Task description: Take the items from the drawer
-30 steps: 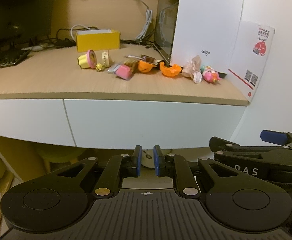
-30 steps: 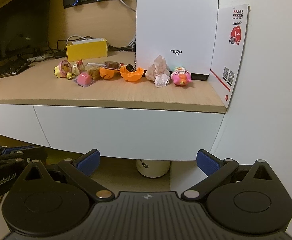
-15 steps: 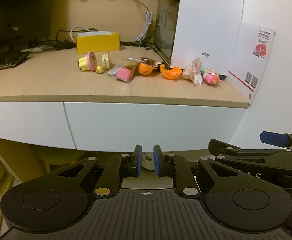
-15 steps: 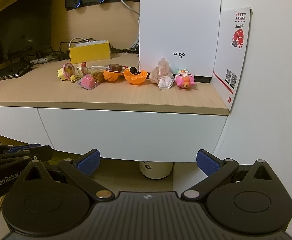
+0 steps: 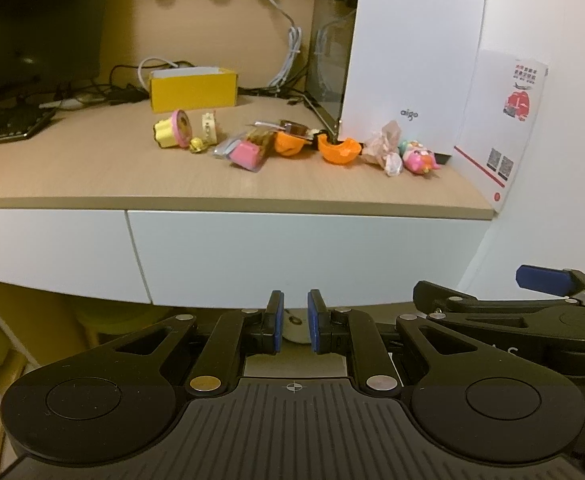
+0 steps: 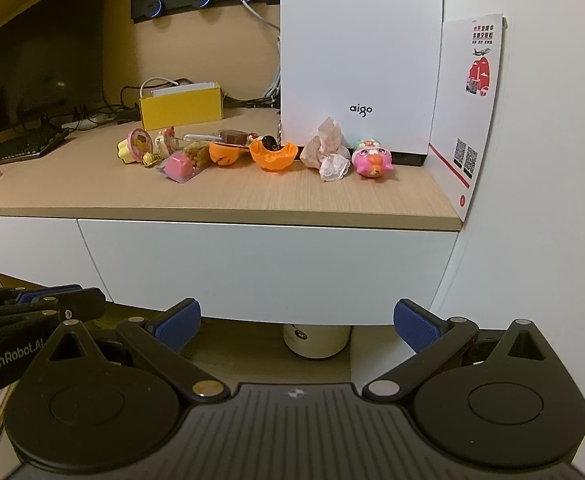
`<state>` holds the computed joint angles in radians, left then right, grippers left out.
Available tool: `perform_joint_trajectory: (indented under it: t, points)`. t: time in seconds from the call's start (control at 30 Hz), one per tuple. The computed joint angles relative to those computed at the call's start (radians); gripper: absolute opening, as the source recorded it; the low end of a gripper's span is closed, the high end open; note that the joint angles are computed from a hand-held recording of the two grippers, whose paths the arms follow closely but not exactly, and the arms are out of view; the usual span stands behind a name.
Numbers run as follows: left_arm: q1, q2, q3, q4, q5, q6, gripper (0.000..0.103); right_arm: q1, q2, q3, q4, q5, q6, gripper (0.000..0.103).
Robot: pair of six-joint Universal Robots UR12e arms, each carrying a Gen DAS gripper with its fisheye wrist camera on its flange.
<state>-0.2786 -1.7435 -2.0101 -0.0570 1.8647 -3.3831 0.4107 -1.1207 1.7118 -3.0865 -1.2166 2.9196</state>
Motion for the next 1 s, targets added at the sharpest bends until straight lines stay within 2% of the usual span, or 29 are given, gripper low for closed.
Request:
perform_joint_trajectory:
  t: [1.0]
  points:
    - [-0.003,-0.007,0.003,-0.004,0.017,-0.008,0.016,-0.001,0.003,-0.001,0.009,-0.015,0.005,0.103]
